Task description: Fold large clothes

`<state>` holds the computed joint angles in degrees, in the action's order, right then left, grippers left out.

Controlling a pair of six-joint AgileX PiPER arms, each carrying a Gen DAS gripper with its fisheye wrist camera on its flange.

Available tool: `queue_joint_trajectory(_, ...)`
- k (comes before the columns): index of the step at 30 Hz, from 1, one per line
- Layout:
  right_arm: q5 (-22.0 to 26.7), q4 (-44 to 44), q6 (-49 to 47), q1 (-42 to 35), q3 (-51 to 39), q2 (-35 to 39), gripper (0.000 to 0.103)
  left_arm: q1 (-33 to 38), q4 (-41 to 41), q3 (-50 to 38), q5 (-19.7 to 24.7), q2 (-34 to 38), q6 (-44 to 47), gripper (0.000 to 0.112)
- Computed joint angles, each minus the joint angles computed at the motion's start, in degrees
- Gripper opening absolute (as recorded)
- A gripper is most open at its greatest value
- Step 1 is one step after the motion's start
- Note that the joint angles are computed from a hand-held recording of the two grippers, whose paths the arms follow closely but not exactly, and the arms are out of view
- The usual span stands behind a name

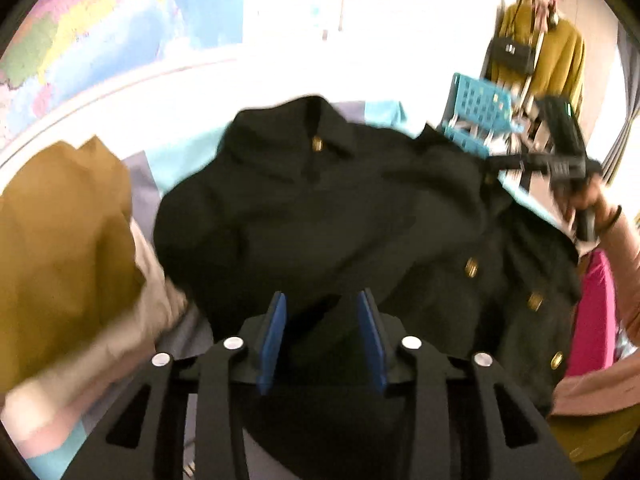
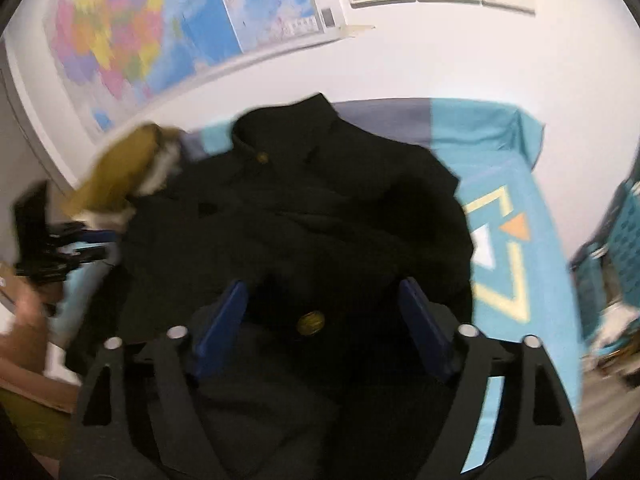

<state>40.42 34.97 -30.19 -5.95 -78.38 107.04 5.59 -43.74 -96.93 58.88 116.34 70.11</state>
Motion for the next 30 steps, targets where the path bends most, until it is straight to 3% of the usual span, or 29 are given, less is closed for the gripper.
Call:
queue_joint_trajectory(2,-3.0,1.8,-3.1,0.6,2.7,0.0,0.082,-1.3,1.4,-3.1,0.7,1.7,-2.9,0.037)
queue_joint_trajectory(3,-3.5,-0.8,-1.4,1.1,2.7,0.4,0.069,-2.2,2.5,-4.5,0.8,2.8,-4.5,0.037)
queue_joint_trajectory(4,-1.9,-4.2,2.0,1.5,1.2,1.0,0.037,-3.3,4.0,-6.5,1.3,4.5,-6.9,0.037)
queue_joint_trajectory(5,-0.4,-5.4,3.8,1.8,-0.2,1.9,0.026,-4.2,5.6,-8.7,2.1,6.2,-9.6,0.037)
queue_joint_trajectory(7,-2.4,-4.9,3.0,2.5,0.0,0.9,0.020,-6.0,8.4,-12.8,2.6,9.4,-15.1,0.036)
queue_joint_trajectory(10,-4.9,-2.7,1.3,2.0,-0.8,-1.4,0.019,-6.8,8.1,-16.2,1.8,11.5,-19.2,0.036)
queue_joint_trajectory(12,-6.7,-0.5,0.3,1.1,-3.1,-1.6,0.019,-7.5,8.6,-16.0,-1.6,11.3,-21.2,0.032)
queue_joint_trajectory(15,-6.0,-5.0,5.2,1.1,-9.4,2.8,0.019,-10.2,14.8,-18.8,-5.6,12.9,-29.0,0.029)
queue_joint_trajectory(17,-5.1,-11.2,10.7,2.0,-13.2,7.0,0.019,-10.8,15.8,-17.5,-7.6,12.8,-30.0,0.029)
queue_joint_trajectory(22,0.3,-14.8,16.7,1.5,-19.0,14.7,0.031,-11.6,17.3,-10.6,-14.6,9.6,-28.1,0.029)
queue_joint_trajectory(23,-1.4,-14.9,17.5,1.7,-17.0,13.7,0.035,-12.0,17.9,-8.9,-16.3,8.5,-28.2,0.030)
queue_joint_trajectory(25,-5.2,-13.1,16.7,1.1,-12.8,10.3,0.057,-12.1,18.0,-6.7,-18.3,7.0,-27.8,0.038)
queue_joint_trajectory(28,-10.1,-6.8,11.4,-0.2,-6.1,3.4,0.060,-12.3,16.8,-2.6,-21.4,4.3,-26.1,0.043)
queue_joint_trajectory(30,-10.6,-0.8,5.3,-0.6,-3.2,-0.1,0.060,-12.4,15.7,-0.2,-23.4,2.7,-24.8,0.049)
